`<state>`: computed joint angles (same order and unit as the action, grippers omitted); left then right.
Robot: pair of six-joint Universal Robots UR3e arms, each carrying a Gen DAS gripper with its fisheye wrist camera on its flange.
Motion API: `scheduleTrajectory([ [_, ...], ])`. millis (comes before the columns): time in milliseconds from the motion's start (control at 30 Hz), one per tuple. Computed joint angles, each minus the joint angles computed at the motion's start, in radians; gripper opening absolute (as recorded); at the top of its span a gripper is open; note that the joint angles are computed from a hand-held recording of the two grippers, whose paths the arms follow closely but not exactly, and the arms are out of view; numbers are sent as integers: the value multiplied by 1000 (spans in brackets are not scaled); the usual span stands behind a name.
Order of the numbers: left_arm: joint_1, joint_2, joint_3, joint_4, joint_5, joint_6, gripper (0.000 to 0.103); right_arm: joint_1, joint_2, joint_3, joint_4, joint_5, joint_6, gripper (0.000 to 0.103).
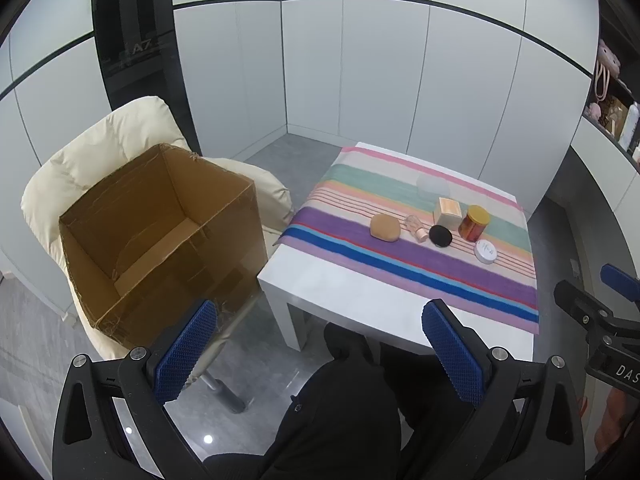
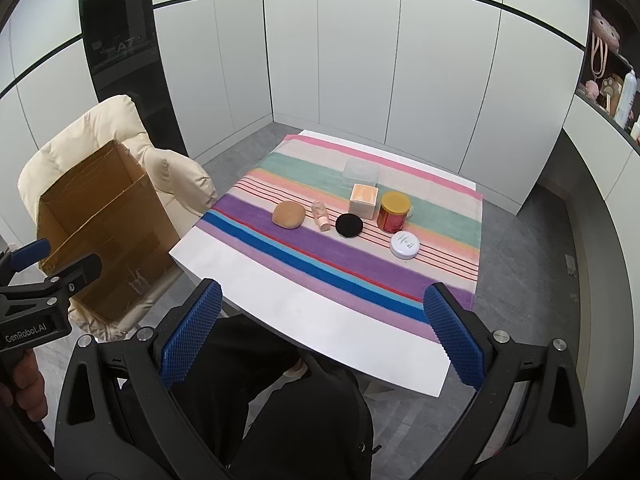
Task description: Organize objects
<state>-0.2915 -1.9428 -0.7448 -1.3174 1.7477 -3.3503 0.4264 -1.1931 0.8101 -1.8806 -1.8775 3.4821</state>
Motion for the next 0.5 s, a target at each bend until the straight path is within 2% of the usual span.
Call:
scheduleTrajectory([
  [500,-7,-12,14,-10,5,-6,103,5,33,-60,28,-6,-8,102],
])
